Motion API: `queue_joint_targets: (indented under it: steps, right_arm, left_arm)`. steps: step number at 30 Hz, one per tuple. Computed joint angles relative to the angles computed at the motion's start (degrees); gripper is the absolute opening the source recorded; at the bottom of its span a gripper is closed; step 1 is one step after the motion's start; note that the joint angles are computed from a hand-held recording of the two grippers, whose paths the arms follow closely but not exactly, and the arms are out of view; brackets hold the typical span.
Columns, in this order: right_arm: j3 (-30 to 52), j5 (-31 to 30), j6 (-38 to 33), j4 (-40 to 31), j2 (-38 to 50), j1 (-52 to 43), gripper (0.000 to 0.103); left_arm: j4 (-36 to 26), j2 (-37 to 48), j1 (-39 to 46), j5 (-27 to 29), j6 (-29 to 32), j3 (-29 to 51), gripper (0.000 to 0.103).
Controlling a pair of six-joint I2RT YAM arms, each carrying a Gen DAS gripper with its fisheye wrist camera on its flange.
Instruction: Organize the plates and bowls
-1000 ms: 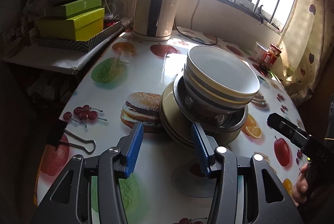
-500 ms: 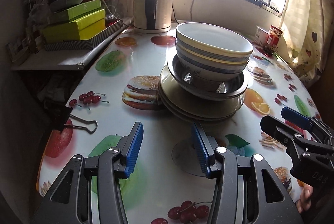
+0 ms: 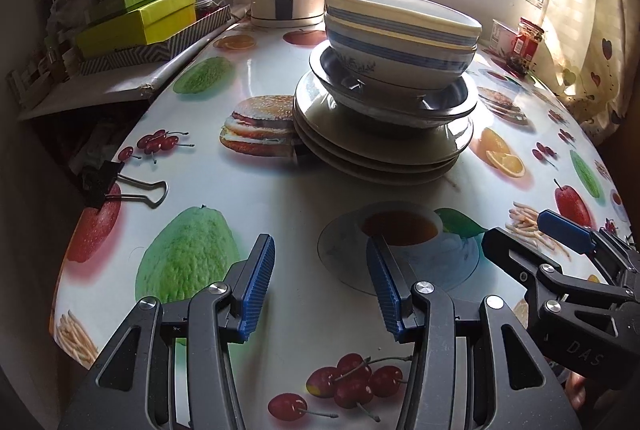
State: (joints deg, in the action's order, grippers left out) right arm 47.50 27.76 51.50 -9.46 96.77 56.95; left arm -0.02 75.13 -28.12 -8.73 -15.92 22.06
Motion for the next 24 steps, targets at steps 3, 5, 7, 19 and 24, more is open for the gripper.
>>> queue_joint_targets:
  steps: [3,5,7,19,24]
  right_arm:
    - [0.6,0.2,0.7,-1.0,1.1,0.3,0.081]
    - [0.8,-0.2,0.7,-0.8,1.6,0.5,0.081]
    - [1.0,-0.3,0.4,-0.8,1.9,0.6,0.081]
    - [2.2,0.6,1.1,-2.7,3.5,0.7,0.086]
    - [3.2,1.7,1.8,-4.2,4.4,1.1,0.087]
  left_arm:
    - [0.1,0.7,-0.4,0.0,-0.3,0.0,0.049]
    - [0.3,0.8,-0.7,-0.1,-0.4,-0.2,0.049]
    - [0.3,1.3,-0.7,-0.1,-0.4,-0.1,0.049]
    - [0.5,3.2,-1.7,-1.7,-0.6,0.5,0.049]
    - [0.7,3.4,-2.1,-2.3,-0.8,0.4,0.049]
